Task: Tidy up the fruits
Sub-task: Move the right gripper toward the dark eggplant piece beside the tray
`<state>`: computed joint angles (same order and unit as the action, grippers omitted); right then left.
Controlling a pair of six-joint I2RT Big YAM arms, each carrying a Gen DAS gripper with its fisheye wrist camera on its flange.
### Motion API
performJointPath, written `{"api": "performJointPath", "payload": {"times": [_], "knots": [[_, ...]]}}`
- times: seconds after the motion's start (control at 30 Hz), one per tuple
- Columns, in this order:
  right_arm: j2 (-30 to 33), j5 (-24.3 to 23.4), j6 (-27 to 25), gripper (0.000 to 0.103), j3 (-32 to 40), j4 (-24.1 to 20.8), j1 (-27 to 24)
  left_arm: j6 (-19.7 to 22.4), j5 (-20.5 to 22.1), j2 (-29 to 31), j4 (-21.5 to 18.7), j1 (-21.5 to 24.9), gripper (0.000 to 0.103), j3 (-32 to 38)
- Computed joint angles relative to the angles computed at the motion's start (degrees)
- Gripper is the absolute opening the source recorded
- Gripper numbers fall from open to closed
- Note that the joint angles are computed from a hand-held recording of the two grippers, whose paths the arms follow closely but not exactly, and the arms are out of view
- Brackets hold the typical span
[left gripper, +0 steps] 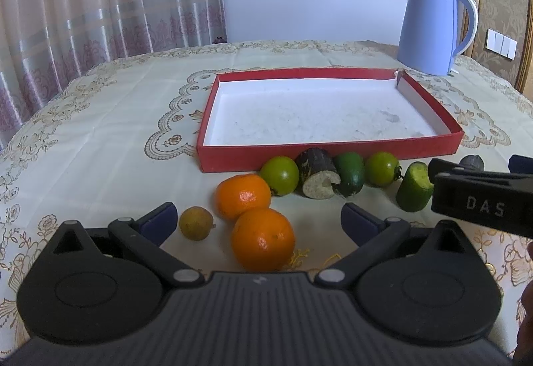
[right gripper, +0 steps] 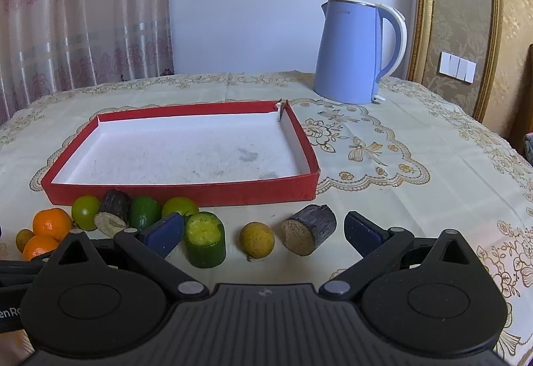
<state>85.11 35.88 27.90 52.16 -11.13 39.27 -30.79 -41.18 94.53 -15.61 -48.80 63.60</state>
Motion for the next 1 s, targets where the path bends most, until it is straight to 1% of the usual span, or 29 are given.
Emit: {"api": "performJointPath", "payload": {"times": [0.03, 0.07, 0.13, 0.17, 0.27, 0.33, 0.43, 0.5, 0.6, 0.67, 0.73, 0.8, 0.9, 1.0], "knots": [[0.06, -0.04, 0.0, 0.103, 0.06, -0.08, -0.02, -1.12, 1.12, 0.04, -2.26, 0.12, 0.103, 0.62], [0.13, -0.05, 0.02, 0.103, 0.08, -0.05, 0.0, -1.54, 1.6, 0.07, -3.11, 0.19, 0.103, 0.86], [0.11, -0.13, 0.04, 0.103, 0.11, -0.19, -0.01, -1.47, 1.77, 0.09, -3.03, 0.18, 0.103, 0.8], [0.08, -0.09, -0.14, 0.103, 0.04, 0.02, 0.0, -1.78, 2.13, 0.11, -3.68, 0.2, 0.103, 0.91], [-0.77, -0.99, -1.89, 0.103, -1.42, 2.37, -0.53, -1.22, 2.19, -0.24, -3.25, 0.3, 0.103, 0.22], [-1.59, -1.2, -2.36, 0.103, -2.5, 2.83, -1.53, -1.1, 2.11, -0.56, -2.42, 0.39, 0.103, -0.63], [-3.88, -3.35, -1.88, 0.103, -5.2, 3.26, -4.4, -1.5, 3.09, -1.46, 0.71, 0.68, 0.103, -2.78], [-5.35, -3.87, -0.73, 0.103, -7.23, 3.39, -6.74, -1.36, 3.35, -1.89, 2.7, 0.84, 0.103, -4.08], [-7.08, -5.06, -0.19, 0.103, -10.15, 5.63, -9.38, -1.25, 5.32, -2.07, 5.0, 1.22, 0.103, -5.39], [-7.83, -8.14, -0.28, 0.103, -11.37, 7.1, -10.89, -1.01, 5.98, -1.82, 4.33, 1.39, 0.103, -5.43], [-7.86, -9.57, -1.44, 0.103, -11.78, 8.16, -11.17, -0.44, 6.02, -1.66, 4.44, 1.35, 0.103, -5.57], [-6.86, -7.76, -2.86, 0.103, -11.28, 8.92, -10.28, 0.09, 5.82, -1.62, 5.14, 1.21, 0.103, -5.93], [-5.56, -8.19, -5.14, 0.103, -10.38, 10.14, -9.64, 1.32, 5.6, -1.45, 5.63, 1.2, 0.103, -6.18], [-4.43, -8.39, -7.77, 0.096, -9.54, 10.62, -9.28, 1.54, 6.44, -1.25, 5.92, 1.42, 0.103, -6.24]]}}
